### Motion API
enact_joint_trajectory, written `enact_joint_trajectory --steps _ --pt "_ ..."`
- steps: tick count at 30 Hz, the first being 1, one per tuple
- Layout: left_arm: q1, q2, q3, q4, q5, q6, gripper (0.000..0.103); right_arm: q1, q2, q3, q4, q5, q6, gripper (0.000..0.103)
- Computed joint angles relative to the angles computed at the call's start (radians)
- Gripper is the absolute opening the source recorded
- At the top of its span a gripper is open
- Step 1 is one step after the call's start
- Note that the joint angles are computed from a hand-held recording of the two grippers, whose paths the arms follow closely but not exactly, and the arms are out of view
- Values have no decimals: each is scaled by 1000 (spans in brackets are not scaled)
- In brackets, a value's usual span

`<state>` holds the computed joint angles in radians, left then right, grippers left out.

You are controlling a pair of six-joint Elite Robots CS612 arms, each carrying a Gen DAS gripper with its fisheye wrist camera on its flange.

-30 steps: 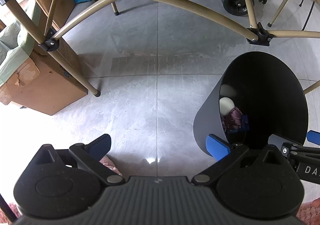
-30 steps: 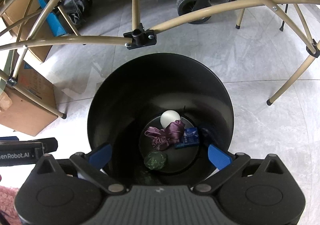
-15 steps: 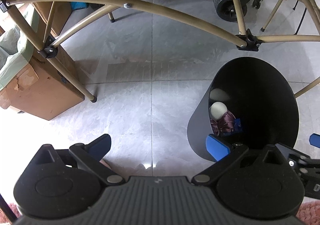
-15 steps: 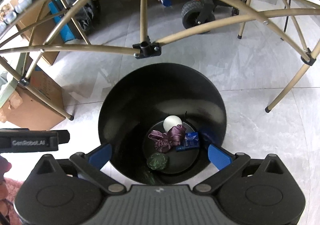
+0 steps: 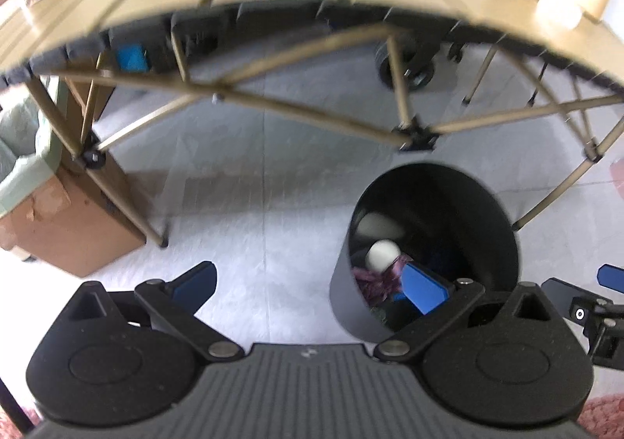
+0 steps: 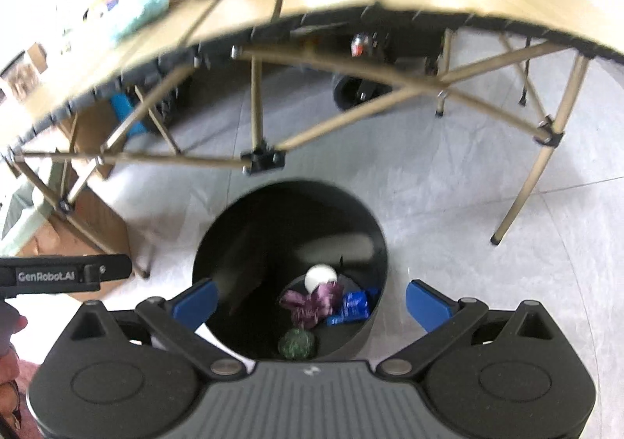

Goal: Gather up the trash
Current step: 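Move both tools back up toward the table, then grasp the white foam block with the right tool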

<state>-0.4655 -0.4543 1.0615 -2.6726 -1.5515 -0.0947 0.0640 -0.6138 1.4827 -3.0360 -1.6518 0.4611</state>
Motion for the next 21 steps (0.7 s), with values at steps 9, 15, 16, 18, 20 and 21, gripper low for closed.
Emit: enact_joint_trajectory --steps 9,15,16,18,20,21 --pt "-6 -45 73 -207 -46 -13 103 -2 -21 69 -266 -68 -18 103" --pt "-13 -50 85 -323 -49 -26 103 1 -15 78 -428 -128 -48 103" --pt "-14 -51 86 -337 -50 -28 103 2 -12 77 -458 -139 -59 103" --pt "-16 -49 83 -369 -49 -32 103 4 -5 72 -522 -159 -77 103" --pt "-19 -45 78 -408 -35 -32 103 1 -5 72 -570 -163 -83 103" --pt "-19 -43 73 -421 -31 -33 103 -2 -4 71 -590 -162 -86 103"
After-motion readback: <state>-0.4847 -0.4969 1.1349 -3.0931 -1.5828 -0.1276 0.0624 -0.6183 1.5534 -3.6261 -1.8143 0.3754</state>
